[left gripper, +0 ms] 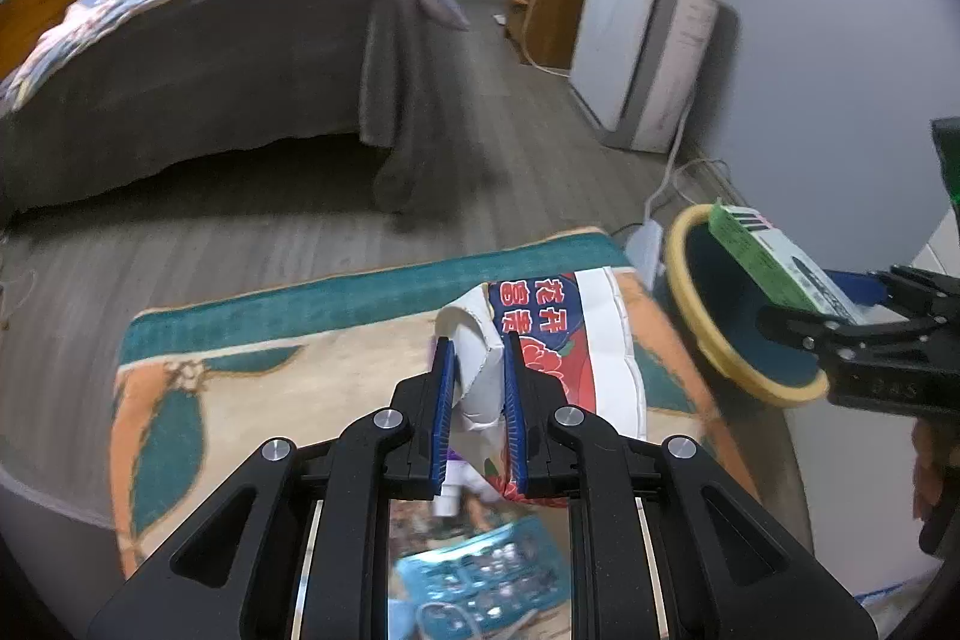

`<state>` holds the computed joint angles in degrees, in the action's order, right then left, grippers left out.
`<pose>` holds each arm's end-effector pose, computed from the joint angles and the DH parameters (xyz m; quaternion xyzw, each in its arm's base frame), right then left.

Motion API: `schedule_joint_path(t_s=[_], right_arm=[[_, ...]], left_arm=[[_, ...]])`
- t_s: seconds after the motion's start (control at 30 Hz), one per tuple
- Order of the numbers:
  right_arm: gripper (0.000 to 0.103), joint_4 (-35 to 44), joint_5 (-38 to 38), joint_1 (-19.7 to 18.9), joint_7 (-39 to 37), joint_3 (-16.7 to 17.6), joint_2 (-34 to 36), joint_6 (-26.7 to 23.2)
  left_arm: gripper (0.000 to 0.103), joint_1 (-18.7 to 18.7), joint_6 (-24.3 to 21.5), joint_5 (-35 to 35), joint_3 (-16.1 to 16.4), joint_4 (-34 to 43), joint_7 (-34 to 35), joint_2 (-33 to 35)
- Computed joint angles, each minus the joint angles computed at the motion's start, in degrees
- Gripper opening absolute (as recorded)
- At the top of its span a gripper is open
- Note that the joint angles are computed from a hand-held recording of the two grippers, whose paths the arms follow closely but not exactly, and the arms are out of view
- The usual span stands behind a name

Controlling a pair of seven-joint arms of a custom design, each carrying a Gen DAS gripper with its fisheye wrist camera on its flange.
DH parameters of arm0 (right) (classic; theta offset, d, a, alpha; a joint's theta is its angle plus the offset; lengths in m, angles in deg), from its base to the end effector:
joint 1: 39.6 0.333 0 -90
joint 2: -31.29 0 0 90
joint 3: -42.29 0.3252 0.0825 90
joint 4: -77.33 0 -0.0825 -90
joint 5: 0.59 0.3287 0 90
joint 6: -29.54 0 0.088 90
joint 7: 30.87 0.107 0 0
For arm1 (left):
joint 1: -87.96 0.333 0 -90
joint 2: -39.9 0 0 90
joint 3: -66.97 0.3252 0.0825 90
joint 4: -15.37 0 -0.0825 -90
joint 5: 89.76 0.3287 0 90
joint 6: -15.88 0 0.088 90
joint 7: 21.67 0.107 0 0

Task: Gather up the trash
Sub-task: 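Open the right gripper over the wastebasket while the left gripper drops the paper cup in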

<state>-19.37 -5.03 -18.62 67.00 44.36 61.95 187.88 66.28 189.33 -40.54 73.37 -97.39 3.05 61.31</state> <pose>0.6249 0.2646 0.3905 -0.7808 0.5645 -0.1450 0.2250 0.5676 -0.2213 0.3889 -0.6683 0.6507 -0.2821 0.2244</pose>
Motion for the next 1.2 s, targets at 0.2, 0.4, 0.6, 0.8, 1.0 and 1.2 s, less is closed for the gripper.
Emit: schedule_joint_path(t_s=[0.2,0.4,0.6,0.8,1.0,1.2], right_arm=[[0.072,1.17,-1.15,-0.08,1.7,-2.3,0.82,-0.49],[0.072,1.51,-0.63,-2.34,2.91,-2.49,1.55,-0.71],[0.072,1.12,1.96,-5.56,4.53,-2.64,1.99,-0.03],[0.072,1.25,4.52,-8.56,5.92,-2.5,2.98,0.27],[0.072,3.39,5.78,-9.78,6.92,-2.58,5.17,-0.84],[0.072,4.59,5.86,-9.86,7.49,-2.72,6.5,-1.04]], left_arm=[[0.017,-0.01,-2.49,-3.52,-3.08,3.82,5.22,2.34],[0.017,-1.28,-5.11,-7.39,-4.94,9.13,11.91,5.5],[0.017,-1.5,-8.0,-13.99,-7.59,16.56,20.99,9.9],[0.017,-2.14,-14.29,-21.29,-11.11,27.85,32.78,16.51],[0.017,-4.21,-21.86,-26.7,-12.01,40.5,41.7,24.37],[0.017,-6.18,-27.41,-29.46,-11.15,51.74,46.73,31.15]])
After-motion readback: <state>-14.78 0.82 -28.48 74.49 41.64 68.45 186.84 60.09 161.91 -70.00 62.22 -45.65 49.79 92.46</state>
